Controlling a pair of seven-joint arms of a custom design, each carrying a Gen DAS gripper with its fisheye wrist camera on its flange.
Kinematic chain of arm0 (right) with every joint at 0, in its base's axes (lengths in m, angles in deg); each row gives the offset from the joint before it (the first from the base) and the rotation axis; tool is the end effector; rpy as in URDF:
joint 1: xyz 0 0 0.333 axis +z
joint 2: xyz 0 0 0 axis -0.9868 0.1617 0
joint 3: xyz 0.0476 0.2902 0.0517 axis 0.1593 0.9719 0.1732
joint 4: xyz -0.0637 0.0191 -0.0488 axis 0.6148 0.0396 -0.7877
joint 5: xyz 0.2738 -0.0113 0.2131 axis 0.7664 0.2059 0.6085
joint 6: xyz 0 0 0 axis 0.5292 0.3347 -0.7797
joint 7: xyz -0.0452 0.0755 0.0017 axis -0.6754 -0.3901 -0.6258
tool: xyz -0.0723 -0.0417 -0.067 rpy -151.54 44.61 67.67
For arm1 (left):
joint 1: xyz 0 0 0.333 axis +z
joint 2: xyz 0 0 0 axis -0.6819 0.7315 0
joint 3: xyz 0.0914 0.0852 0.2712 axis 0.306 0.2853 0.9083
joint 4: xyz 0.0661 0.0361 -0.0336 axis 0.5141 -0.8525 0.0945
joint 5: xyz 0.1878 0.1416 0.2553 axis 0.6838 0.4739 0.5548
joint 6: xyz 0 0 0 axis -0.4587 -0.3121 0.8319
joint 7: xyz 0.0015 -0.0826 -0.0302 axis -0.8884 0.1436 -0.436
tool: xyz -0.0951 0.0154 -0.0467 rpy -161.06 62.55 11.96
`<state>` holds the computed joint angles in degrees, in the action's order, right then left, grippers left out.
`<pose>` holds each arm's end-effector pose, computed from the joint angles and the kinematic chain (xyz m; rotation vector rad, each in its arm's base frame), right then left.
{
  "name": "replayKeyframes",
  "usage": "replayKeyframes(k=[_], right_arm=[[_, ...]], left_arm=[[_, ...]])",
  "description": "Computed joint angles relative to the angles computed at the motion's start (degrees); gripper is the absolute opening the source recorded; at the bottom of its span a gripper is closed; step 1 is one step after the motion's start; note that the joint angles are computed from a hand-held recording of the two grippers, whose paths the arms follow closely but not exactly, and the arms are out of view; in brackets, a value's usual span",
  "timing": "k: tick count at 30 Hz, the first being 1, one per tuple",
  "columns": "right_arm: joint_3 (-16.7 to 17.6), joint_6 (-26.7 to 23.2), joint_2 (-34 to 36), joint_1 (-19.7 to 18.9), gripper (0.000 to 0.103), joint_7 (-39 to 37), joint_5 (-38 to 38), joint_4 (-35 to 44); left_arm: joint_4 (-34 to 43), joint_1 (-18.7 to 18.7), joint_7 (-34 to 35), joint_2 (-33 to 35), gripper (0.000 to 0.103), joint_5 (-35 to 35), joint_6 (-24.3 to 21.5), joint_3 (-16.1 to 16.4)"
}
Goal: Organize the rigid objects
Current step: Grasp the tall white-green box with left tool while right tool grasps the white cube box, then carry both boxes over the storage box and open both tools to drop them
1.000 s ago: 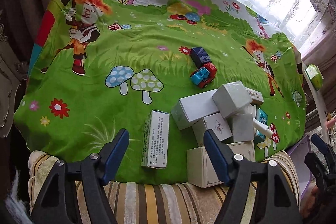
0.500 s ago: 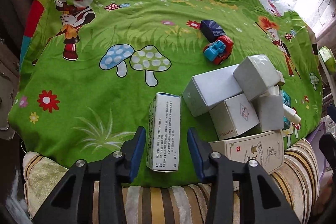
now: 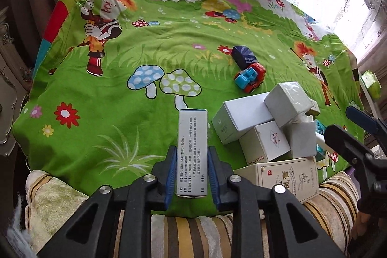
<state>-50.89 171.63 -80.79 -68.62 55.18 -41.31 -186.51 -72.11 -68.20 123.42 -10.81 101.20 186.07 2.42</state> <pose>0.5223 0.1519 0.4977 -1.8479 1.7579 -0.6660 0.5025 -0.3576 0.4696 -1.9362 2.0540 -0.7210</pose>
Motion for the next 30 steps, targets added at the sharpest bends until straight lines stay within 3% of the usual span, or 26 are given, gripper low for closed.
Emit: replayKeyframes(k=[5, 18, 25, 30], right_arm=[[0.1, -0.1, 2.4, 0.3, 0.091, -2.3, 1.6, 2.3], [-0.3, -2.9, 7.9, 1.0, 0.075, -5.9, 3.5, 7.8], [0.1, -3.3, 8.6, 0.8, 0.050, -9.4, 7.2, 8.3], [-0.5, -0.6, 6.8, 1.1, 0.050, -7.0, 5.0, 5.9]], left_arm=[[-2.0, -0.7, -3.7, -1.6, 0.026, 4.3, 2.9, 0.9], [-2.4, -0.1, -5.3, -2.0, 0.026, 6.7, 3.3, 0.3], [-2.6, -0.1, -5.6, -2.2, 0.026, 7.0, 3.5, 0.4], [-2.9, -0.3, -7.4, -2.9, 0.026, 9.3, 3.7, 0.6]])
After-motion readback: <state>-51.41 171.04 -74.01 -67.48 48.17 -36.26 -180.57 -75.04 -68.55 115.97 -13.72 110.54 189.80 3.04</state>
